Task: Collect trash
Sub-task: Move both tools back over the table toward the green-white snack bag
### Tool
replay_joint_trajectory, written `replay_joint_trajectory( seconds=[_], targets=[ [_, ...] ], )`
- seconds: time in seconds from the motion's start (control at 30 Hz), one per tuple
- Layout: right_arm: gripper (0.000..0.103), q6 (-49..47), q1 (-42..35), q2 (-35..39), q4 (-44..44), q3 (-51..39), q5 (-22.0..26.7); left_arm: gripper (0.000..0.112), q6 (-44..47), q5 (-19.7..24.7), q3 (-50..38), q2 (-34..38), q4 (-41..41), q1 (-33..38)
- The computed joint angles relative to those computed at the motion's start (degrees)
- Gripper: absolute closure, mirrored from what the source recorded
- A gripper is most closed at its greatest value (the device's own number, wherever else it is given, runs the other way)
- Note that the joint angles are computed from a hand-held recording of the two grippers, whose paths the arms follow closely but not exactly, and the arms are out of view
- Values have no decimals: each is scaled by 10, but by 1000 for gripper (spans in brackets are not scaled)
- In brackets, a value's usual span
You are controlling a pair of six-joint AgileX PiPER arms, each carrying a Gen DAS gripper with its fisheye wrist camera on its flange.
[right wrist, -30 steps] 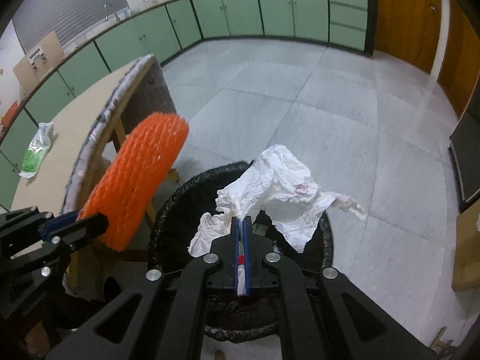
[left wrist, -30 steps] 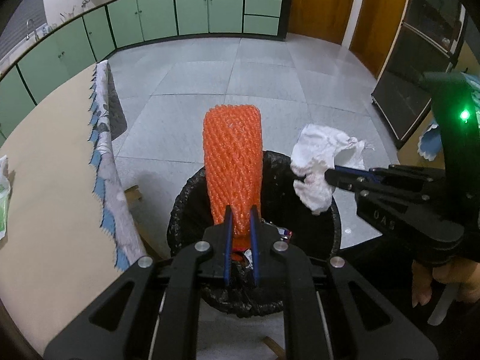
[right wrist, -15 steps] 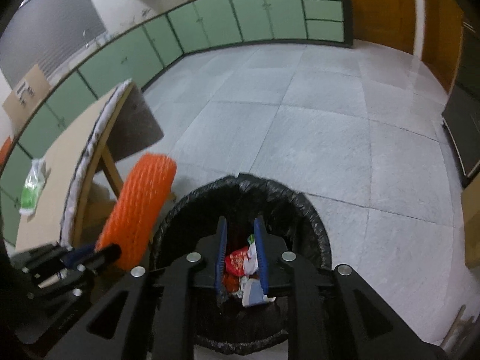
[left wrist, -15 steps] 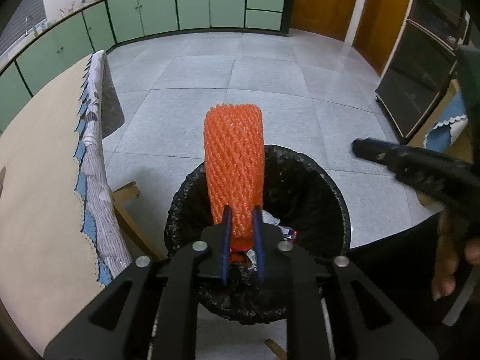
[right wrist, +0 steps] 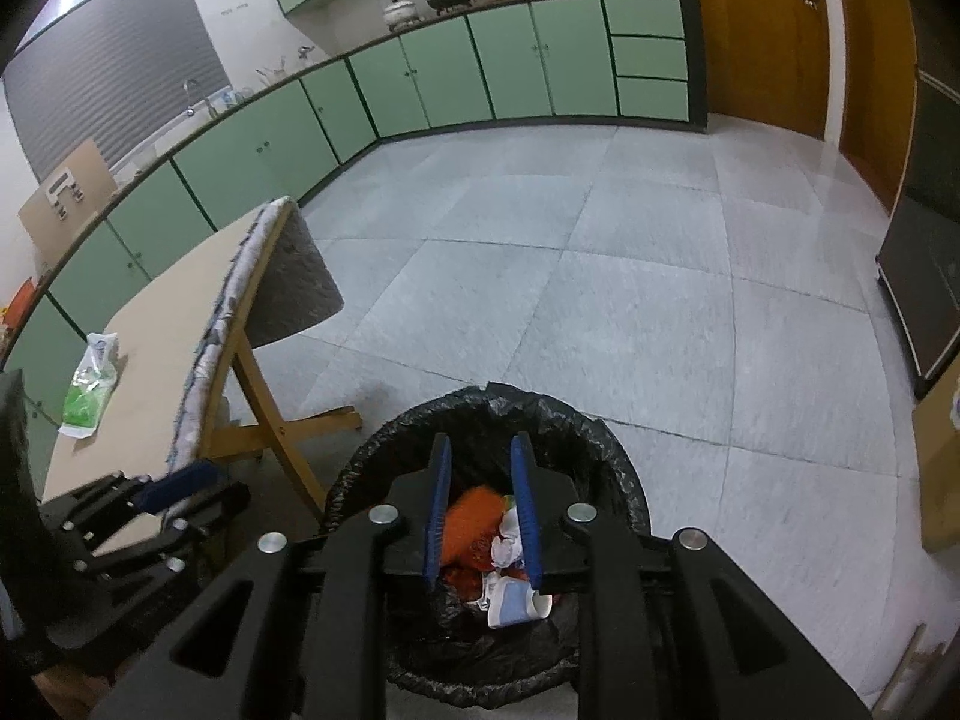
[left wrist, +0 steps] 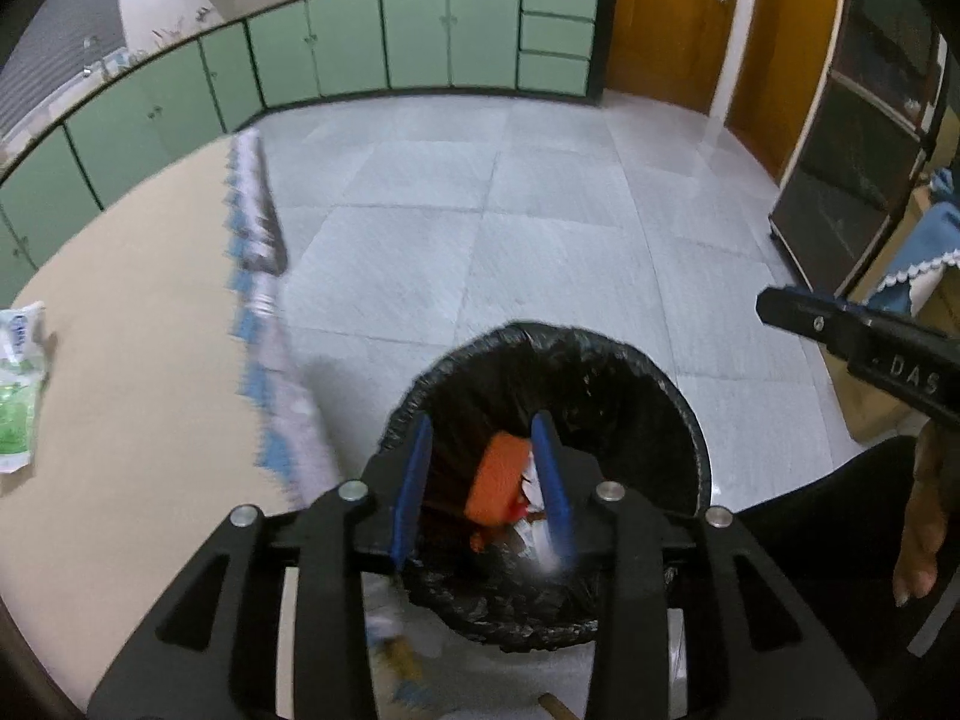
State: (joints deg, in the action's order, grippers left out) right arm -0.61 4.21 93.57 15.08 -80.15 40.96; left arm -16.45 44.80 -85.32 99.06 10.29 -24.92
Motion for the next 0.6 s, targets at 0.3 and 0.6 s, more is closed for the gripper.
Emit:
replay_joint_trajectory(
  seconds=[0.3, 0.6],
  targets=[
    [44, 83, 99, -48, -98, -51, 40, 48, -26, 15, 62, -141, 34, 59],
    [38, 123, 272, 61, -160, -257, 109, 37, 130, 47, 92, -253, -57, 302]
  ],
)
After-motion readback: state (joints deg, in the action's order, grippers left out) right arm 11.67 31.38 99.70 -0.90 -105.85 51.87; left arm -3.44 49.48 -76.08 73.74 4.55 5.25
